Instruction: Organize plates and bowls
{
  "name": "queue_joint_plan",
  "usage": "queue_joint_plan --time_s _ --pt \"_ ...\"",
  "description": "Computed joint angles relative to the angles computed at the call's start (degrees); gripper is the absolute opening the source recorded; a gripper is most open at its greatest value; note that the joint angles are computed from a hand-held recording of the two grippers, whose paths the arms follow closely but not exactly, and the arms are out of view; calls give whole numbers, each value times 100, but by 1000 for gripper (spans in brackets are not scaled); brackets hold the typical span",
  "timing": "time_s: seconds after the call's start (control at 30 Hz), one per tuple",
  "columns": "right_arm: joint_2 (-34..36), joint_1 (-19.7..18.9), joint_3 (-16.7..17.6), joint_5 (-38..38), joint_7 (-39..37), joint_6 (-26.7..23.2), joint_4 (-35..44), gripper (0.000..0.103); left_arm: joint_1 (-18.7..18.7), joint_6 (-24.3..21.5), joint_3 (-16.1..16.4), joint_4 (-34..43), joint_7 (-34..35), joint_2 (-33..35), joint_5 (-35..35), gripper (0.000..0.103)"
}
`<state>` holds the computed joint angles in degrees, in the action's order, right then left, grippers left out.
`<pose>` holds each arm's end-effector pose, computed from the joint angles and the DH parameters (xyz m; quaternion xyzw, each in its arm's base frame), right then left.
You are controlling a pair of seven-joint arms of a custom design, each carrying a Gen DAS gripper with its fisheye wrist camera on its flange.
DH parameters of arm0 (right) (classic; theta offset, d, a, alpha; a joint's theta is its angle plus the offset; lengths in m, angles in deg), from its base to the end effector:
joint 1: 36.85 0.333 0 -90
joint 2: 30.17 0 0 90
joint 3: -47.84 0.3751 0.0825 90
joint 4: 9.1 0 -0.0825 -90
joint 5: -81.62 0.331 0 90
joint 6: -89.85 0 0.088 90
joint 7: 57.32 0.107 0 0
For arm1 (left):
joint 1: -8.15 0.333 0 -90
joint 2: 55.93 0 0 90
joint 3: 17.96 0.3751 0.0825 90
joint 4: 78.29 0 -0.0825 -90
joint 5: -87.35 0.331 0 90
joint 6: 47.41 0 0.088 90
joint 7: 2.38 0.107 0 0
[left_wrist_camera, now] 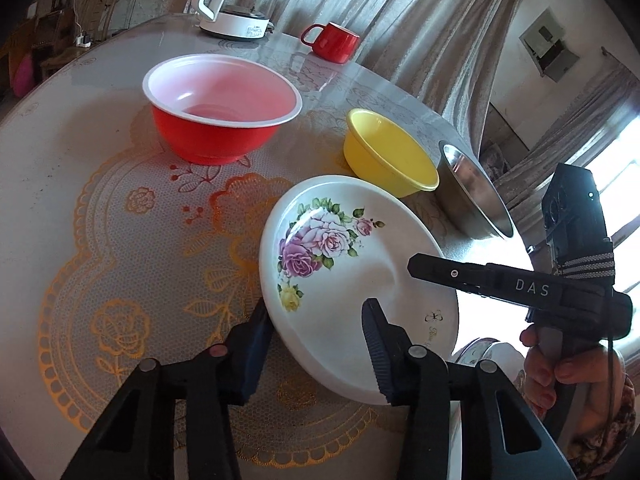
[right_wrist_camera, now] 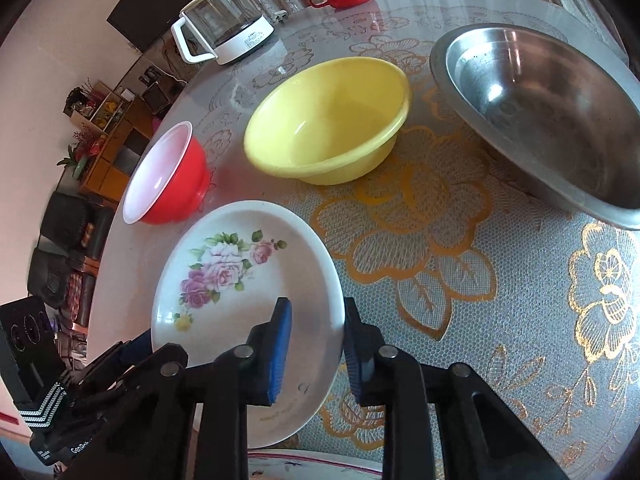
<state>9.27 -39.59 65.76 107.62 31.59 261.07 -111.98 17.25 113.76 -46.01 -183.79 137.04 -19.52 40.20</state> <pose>0.6853 0.1083 0.3142 -0.5784 0.7600 -0.0091 0.2963 0.6537 -0.1288 0.3236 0.5552 -0.7544 0.3484 0.0348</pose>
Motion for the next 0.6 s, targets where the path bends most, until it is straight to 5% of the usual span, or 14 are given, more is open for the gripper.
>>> queue_joint_plan --time_s 0.27,0.43,0.6 --pt "-118 391 -502 -298 371 26 -85 14 -91 163 53 46 -226 43 212 40" --pt "-31 -307 345 38 85 194 -197 11 217 321 -244 -48 -10 86 43 39" --pt "-26 -541 719 198 -148 469 -326 11 439 545 -495 -222 312 67 -193 39"
